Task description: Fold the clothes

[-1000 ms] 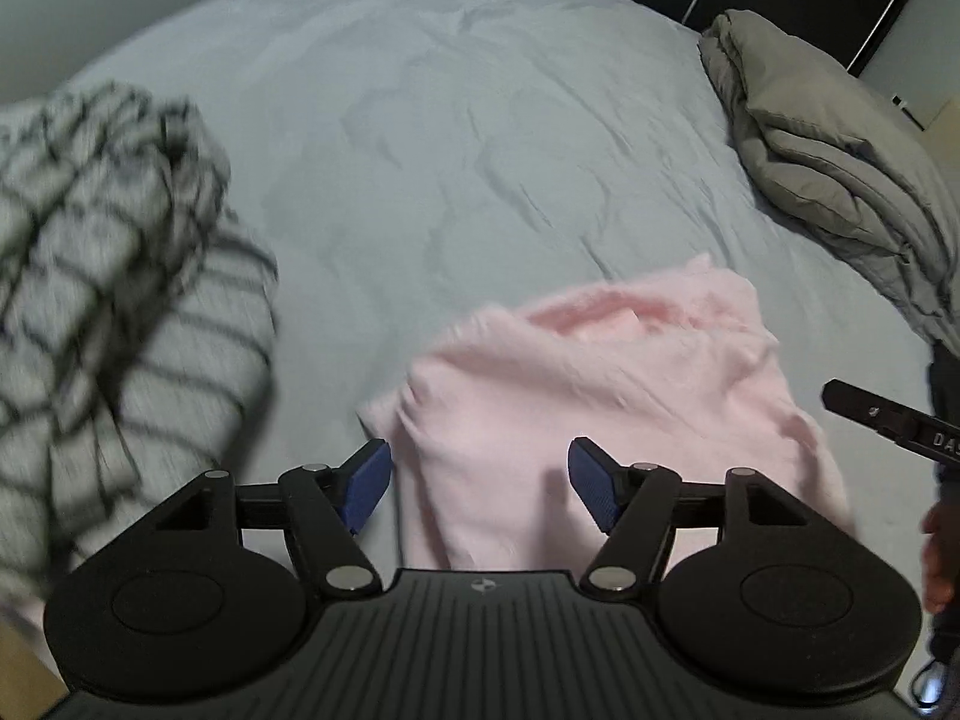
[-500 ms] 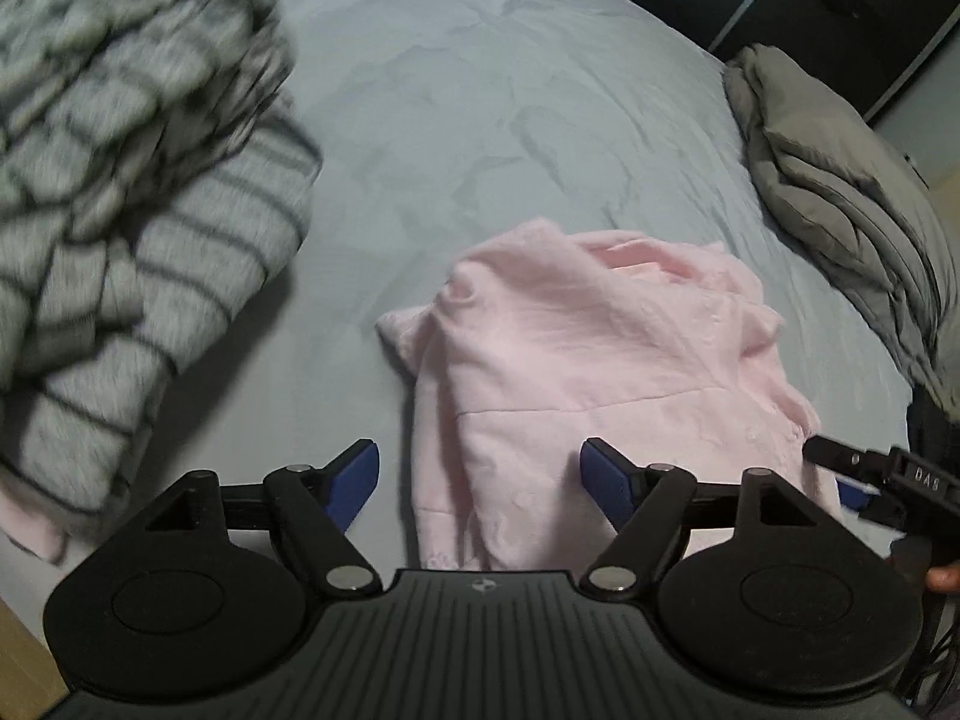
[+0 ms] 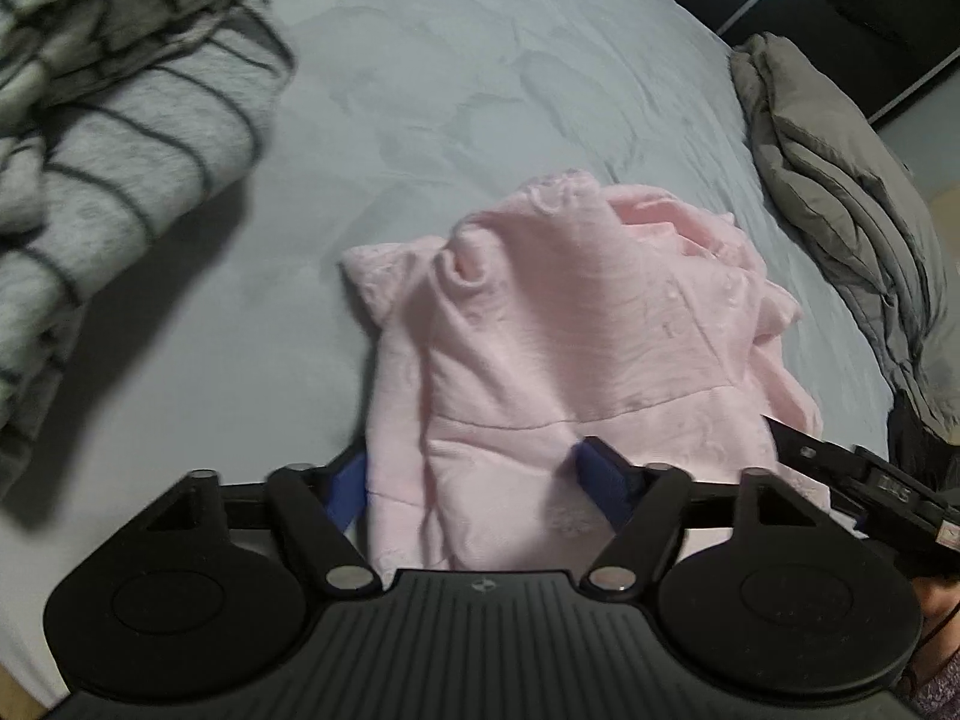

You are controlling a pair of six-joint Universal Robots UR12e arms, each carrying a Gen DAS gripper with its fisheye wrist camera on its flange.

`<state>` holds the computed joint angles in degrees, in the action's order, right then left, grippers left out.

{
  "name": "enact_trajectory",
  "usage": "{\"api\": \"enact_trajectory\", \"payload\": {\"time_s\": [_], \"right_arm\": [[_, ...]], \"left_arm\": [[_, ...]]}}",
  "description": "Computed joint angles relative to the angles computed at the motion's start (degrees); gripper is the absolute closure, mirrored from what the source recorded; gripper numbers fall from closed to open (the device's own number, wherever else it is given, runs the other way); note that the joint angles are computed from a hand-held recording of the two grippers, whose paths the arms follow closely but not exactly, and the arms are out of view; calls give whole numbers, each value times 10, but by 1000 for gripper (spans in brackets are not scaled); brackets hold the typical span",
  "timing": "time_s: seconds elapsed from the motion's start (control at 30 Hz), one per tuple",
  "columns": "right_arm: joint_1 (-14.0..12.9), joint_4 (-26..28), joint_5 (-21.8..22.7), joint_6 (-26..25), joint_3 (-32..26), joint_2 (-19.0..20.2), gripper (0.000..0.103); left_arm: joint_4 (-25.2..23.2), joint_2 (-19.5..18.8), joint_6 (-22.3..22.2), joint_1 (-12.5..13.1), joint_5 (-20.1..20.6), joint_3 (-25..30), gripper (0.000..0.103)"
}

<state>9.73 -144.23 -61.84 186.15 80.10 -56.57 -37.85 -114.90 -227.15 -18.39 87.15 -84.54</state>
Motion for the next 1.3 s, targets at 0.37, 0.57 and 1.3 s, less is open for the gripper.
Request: {"api": "enact_trajectory", "payload": {"time_s": [0.37, 0.57, 1.3], "right_arm": [[-1, 1, 47, -13, -2, -3, 84], [0, -34, 60, -8, 4, -19, 85], [52, -147, 149, 110, -26, -60, 85]], "left_arm": [[23, 3, 41, -1, -5, 0, 89], [60, 20, 46, -4, 25, -10, 91], [158, 154, 56, 27, 135, -77, 92]]}}
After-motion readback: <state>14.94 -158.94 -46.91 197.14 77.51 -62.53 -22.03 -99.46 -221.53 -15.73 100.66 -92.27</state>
